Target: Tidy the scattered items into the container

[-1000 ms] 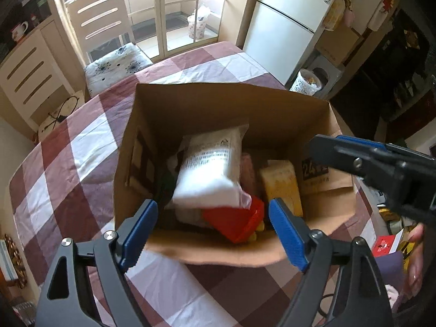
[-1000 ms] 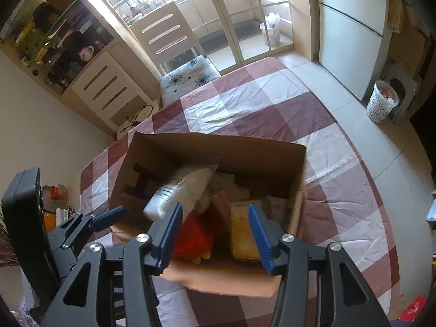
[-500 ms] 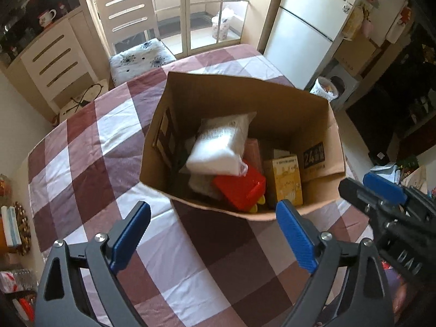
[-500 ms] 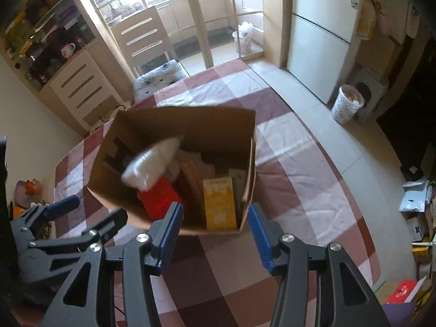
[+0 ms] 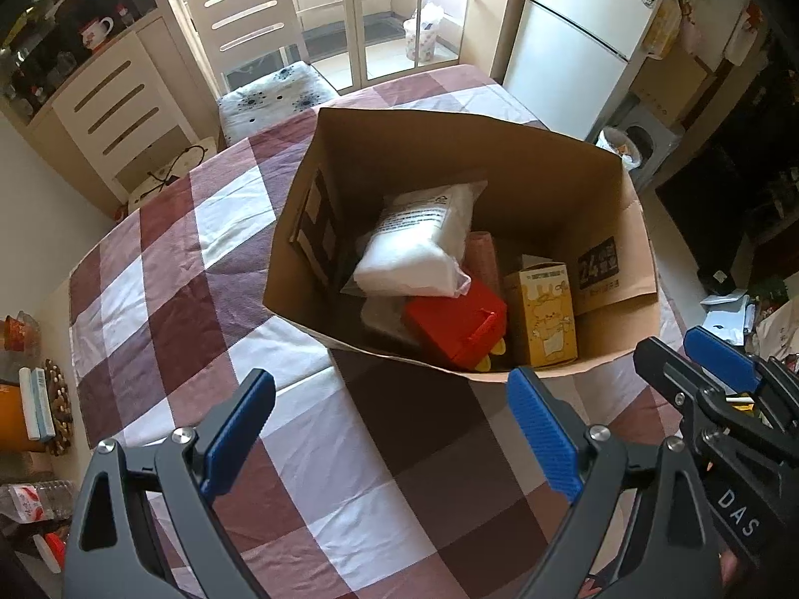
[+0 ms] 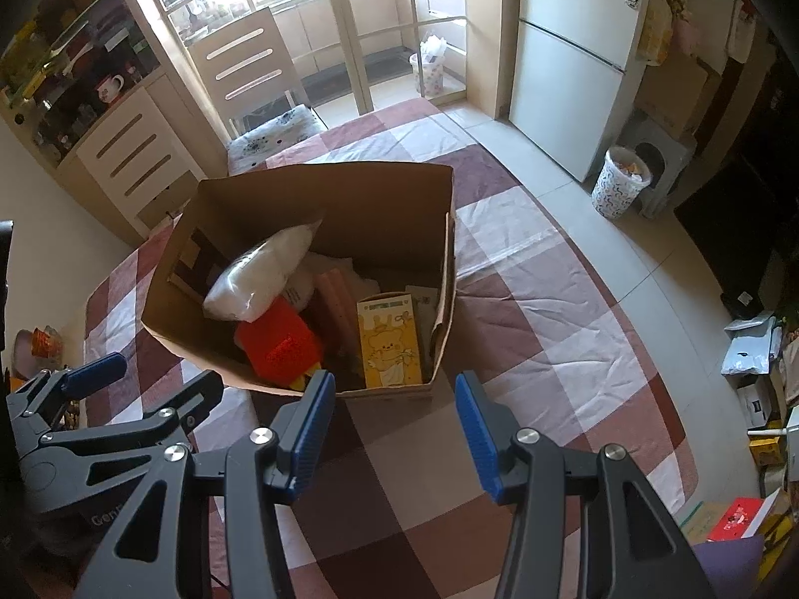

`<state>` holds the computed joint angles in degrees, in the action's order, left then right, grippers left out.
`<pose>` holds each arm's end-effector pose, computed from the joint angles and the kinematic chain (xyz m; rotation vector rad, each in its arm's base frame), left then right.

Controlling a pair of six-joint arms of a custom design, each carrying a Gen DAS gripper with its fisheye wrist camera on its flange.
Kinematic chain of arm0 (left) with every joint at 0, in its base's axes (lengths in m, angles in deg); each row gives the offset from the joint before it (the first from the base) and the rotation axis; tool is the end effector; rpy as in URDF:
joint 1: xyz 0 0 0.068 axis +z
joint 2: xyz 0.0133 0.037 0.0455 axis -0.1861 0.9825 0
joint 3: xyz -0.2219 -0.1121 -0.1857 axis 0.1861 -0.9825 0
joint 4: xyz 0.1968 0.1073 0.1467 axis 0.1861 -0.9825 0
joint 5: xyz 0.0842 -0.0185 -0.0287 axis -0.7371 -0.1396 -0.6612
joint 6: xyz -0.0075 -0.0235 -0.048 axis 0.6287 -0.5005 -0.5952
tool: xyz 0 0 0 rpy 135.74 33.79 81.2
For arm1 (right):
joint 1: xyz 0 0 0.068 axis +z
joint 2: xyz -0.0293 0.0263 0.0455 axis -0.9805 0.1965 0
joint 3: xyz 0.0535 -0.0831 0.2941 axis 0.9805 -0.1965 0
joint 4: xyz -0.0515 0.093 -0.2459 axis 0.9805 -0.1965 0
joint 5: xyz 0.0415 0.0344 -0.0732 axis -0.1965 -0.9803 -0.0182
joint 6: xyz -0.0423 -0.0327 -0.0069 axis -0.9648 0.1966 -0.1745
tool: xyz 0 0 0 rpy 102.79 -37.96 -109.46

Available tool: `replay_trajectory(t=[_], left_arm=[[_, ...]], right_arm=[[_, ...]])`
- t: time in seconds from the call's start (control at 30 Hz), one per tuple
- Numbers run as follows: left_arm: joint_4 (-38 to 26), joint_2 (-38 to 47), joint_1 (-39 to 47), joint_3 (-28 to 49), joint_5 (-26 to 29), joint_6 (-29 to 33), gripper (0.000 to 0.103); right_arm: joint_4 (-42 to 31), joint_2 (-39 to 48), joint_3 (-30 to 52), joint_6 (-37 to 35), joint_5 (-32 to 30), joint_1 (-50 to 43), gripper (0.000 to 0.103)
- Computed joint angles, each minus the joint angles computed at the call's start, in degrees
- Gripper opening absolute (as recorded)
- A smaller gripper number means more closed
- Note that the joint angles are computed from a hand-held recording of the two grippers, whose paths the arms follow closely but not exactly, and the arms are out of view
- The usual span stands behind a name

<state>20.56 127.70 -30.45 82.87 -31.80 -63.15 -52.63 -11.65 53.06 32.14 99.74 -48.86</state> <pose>0.2868 -0.1066 0.2652 0.9312 2.6842 -0.1489 0.1557 0.0753 0.2508 1.0310 2.5293 -0.0575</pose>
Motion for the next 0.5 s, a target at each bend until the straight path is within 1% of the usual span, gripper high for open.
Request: replay_trajectory(t=[0.5], left_arm=[[1.81, -0.12, 1.0, 0.2, -0.69, 0.98, 0.095]], right_arm=[[1.57, 2.22, 1.07, -2.05, 0.17, -0.51, 0.052]])
